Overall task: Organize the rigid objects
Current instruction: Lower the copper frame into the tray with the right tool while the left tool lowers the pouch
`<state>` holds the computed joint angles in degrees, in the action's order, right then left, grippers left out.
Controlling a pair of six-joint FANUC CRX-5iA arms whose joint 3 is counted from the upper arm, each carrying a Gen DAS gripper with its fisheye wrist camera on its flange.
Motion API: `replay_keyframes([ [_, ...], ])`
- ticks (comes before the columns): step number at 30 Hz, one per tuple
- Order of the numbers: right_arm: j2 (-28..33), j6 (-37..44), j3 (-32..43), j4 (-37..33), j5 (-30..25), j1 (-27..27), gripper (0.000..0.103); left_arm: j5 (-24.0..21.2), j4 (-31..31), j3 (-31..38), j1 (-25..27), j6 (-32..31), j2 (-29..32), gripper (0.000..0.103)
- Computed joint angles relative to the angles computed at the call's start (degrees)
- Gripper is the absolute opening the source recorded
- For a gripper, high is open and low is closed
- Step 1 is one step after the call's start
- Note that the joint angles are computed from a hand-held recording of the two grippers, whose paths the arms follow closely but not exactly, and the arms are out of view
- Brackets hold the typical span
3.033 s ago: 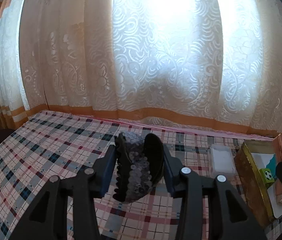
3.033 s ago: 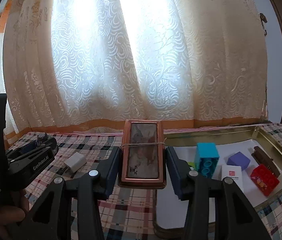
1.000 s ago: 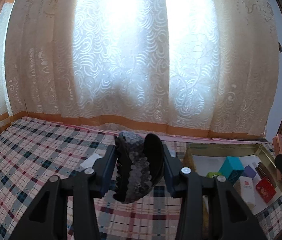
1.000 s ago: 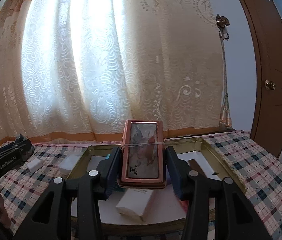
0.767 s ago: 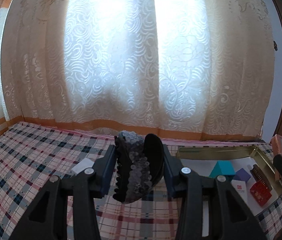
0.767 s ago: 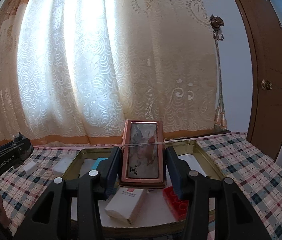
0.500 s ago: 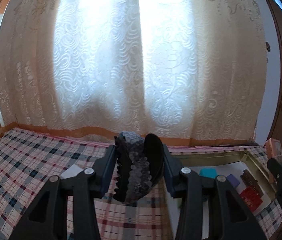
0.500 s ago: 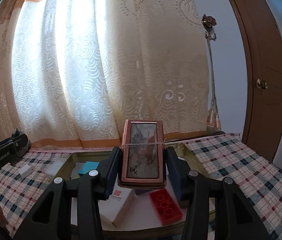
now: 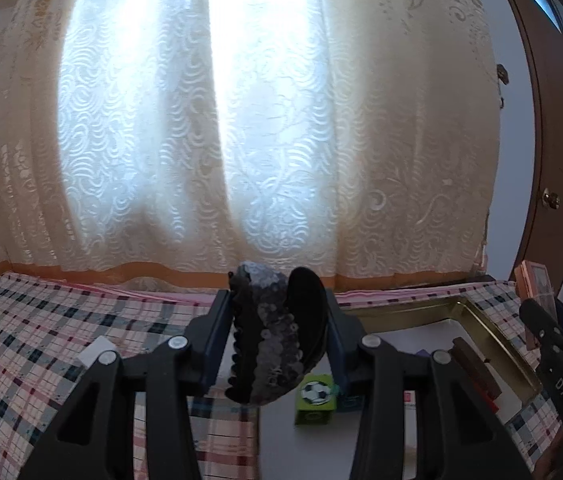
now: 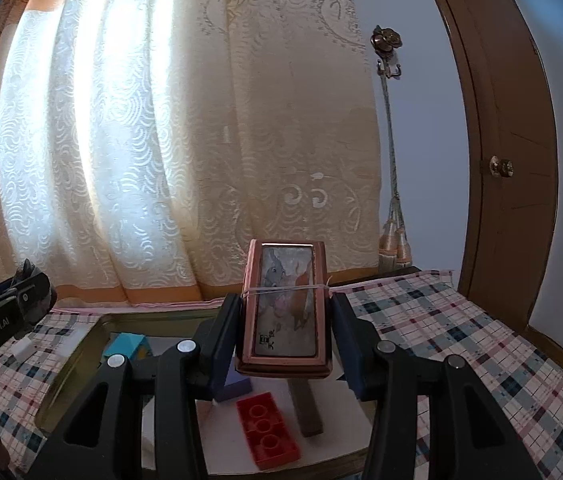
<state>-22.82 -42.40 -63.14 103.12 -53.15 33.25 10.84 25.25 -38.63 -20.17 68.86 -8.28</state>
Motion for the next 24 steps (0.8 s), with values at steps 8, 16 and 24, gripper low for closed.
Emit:
replay_keyframes([
  [8, -0.11, 1.79, -0.15, 0.95, 0.88, -2.69, 0.049, 0.95, 3.64, 0.93, -2.73, -3.18, 2.69, 0.043],
  [16, 1.25, 3.56, 0.7, -0.85, 2.26, -4.94, 0.049, 0.62, 7.97, 2.17, -4.42, -7.19, 5.71, 0.043],
  [24, 2.89, 4.14, 1.95, -1.45, 6.5, -7.03, 0.049, 0.64, 14.18, 2.83, -5.85, -12.28, 8.28, 0.043],
])
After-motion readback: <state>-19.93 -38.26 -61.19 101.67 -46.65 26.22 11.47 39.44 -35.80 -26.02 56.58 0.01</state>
